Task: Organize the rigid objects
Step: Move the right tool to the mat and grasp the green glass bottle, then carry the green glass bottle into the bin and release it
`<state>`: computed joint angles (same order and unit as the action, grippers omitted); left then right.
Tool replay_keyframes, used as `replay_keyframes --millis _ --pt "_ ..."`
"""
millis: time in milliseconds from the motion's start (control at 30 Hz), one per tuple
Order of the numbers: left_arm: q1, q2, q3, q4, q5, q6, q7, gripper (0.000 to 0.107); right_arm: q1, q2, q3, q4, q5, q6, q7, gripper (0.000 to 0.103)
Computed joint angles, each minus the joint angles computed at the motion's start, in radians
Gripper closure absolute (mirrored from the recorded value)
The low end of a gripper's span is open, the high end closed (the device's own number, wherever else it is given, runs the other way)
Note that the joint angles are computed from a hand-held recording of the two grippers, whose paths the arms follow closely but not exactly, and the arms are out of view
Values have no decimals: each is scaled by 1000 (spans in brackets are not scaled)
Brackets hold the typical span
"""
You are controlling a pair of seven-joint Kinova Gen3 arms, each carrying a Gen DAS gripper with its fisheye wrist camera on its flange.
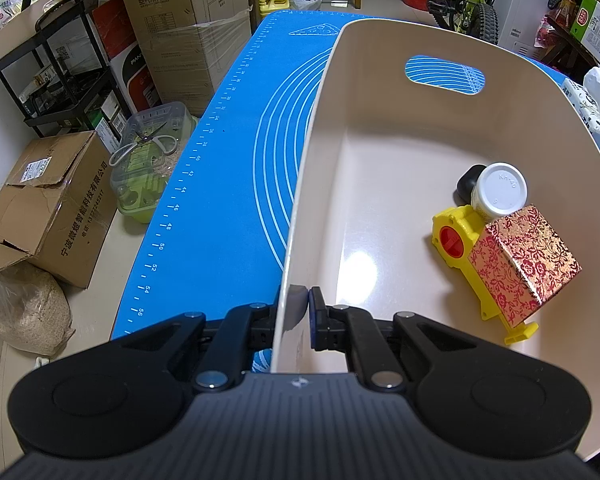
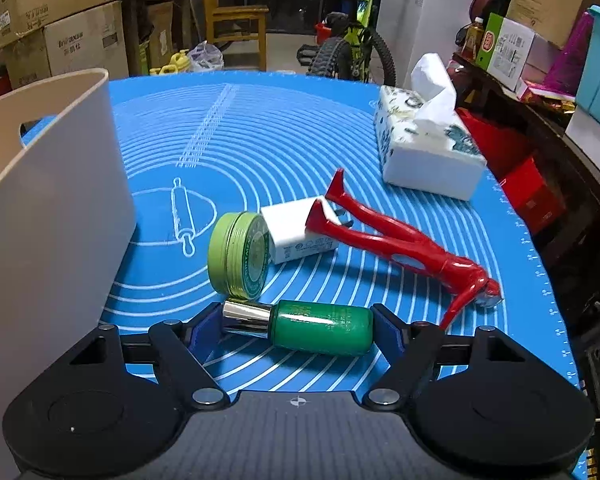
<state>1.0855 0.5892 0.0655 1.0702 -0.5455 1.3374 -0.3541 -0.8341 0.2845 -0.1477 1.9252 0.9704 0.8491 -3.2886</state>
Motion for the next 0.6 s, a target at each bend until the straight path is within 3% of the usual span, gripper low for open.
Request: replay_keyframes --millis 400,600 --pt "1 2 -1 -2 0 2 -2 96 -40 -110 -75 16 222 107 -155 24" --pt "0 0 0 -1 1 2 -1 96 -21 -138 -114 -35 274 74 -94 24"
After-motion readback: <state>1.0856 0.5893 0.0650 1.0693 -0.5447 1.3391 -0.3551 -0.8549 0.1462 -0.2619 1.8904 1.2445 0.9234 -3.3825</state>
